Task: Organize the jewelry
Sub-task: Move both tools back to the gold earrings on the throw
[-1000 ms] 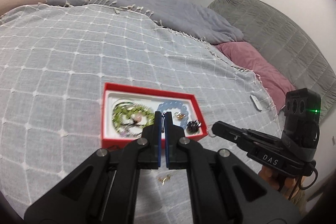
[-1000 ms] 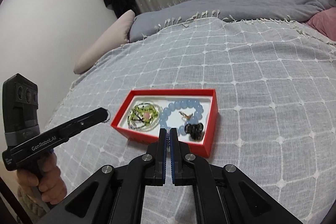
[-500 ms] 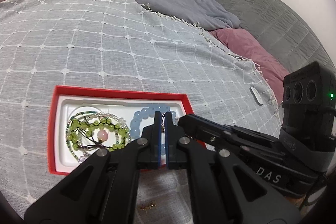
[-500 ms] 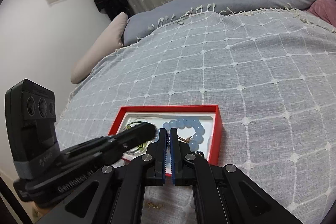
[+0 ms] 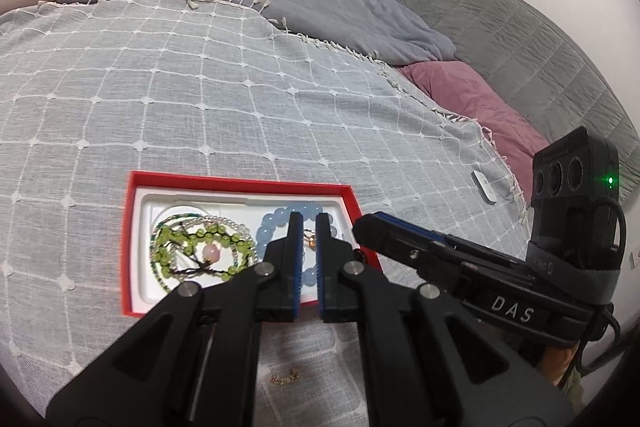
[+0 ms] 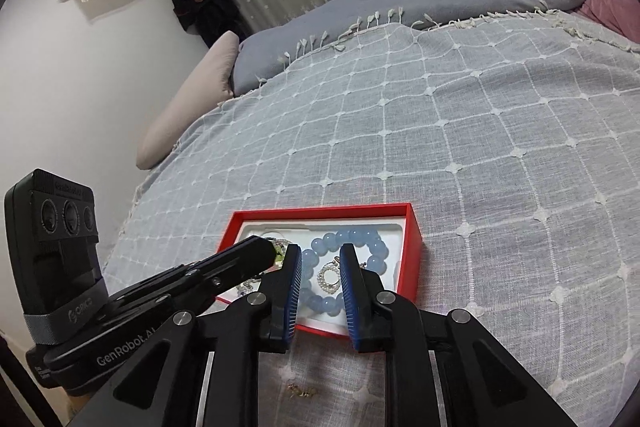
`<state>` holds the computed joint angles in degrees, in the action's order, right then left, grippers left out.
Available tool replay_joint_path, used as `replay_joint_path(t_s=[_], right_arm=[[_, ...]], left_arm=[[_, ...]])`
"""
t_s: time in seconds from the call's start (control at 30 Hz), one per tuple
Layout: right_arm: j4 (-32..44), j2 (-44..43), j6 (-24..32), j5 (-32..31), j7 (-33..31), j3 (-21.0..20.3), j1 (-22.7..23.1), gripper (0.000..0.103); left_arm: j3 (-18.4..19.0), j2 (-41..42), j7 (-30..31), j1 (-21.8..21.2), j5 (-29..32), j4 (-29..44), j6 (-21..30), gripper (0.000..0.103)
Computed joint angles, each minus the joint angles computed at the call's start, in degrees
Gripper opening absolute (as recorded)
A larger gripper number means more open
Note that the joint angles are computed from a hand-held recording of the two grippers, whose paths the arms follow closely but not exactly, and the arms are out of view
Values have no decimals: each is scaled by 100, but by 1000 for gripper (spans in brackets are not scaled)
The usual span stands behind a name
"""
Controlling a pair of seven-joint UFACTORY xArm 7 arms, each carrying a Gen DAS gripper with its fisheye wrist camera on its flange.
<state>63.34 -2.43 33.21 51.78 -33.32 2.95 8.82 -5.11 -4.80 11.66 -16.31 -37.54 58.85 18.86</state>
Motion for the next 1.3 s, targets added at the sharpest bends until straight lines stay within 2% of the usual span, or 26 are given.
replay_joint_path(t_s=[0.17,0.3,0.37,0.67,0.8,0.93,1.0,1.07,1.13,1.3], right_arm=[[-173,-244,80,-55,17,-53,8,20],[-434,-509,90,-178,20,-126,52,20],[-563,-640,162,-207,21,-181,79,20],[-1131,-1174,362,-860,352,-260,256,20],[-1361,-1292,669,-1355,928,-258,210,20],[-1489,-1382,672,-1379,1118,-345,239,20],[-1506,-1352,631,-1513,1121,-320,259,20],[-1520,-1304,561,-1710,1258,-268,244,20],[-1522,-1258,583,-1776,1337,-279,250,20],[-1527,-1241,587,-1846,1356,-307,255,20]], left_arm=[[-28,-349,-501,52,638,-312,-73,15],[-83,-743,-1080,151,1440,-729,-66,16],[-49,-935,-1251,141,1655,-962,-25,16],[82,-1546,-1434,-110,1953,-1846,329,16],[5,-1346,-1432,-192,2155,-1783,415,16],[117,-1177,-1141,-382,1935,-1720,429,16],[87,-1075,-1086,-361,1953,-1675,421,20],[32,-974,-1041,-328,2041,-1640,421,33],[-25,-921,-998,-315,2127,-1627,403,39],[-351,-870,-1484,-32,3018,-1625,347,42]])
